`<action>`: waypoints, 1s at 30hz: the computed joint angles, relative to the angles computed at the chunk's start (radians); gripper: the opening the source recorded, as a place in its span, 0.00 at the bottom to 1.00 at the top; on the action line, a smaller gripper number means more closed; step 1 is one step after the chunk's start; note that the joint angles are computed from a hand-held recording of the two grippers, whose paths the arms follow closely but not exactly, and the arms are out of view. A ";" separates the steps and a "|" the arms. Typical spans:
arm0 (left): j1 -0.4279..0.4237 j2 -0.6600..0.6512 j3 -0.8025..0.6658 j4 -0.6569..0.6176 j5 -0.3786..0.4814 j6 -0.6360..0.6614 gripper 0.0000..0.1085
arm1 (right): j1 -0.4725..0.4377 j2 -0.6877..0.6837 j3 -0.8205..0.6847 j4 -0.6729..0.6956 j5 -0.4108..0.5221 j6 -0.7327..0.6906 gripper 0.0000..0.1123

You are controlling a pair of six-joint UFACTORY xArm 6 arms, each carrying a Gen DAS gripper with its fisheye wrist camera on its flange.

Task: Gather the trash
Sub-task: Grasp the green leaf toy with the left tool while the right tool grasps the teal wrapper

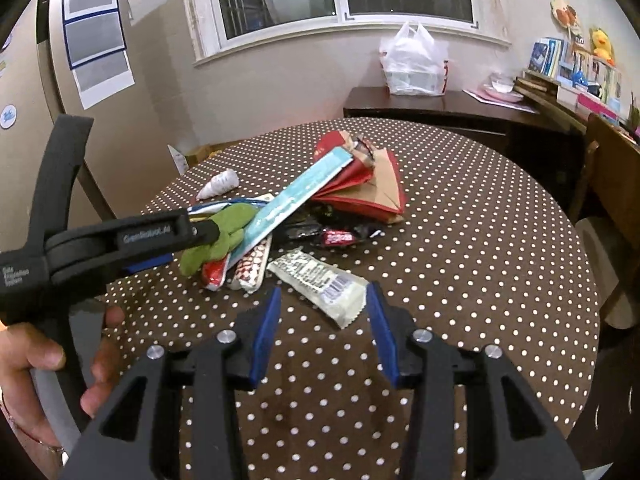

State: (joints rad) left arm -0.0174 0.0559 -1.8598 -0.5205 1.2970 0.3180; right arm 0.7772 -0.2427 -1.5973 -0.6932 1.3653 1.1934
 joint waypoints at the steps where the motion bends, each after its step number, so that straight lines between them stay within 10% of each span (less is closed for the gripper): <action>1: 0.004 0.003 -0.004 -0.011 0.009 0.007 0.56 | -0.008 0.001 0.001 0.007 -0.005 -0.003 0.39; 7: 0.036 -0.017 0.021 -0.124 0.049 0.111 0.08 | -0.058 0.031 -0.024 0.064 -0.021 -0.048 0.39; 30: 0.104 -0.182 0.187 -0.318 -0.186 0.319 0.06 | -0.193 0.143 -0.113 0.161 -0.246 0.018 0.39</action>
State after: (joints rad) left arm 0.0861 -0.1262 -1.6729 -0.8385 1.1107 0.6374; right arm 0.5846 -0.1000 -1.7105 -0.5318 1.1189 1.2117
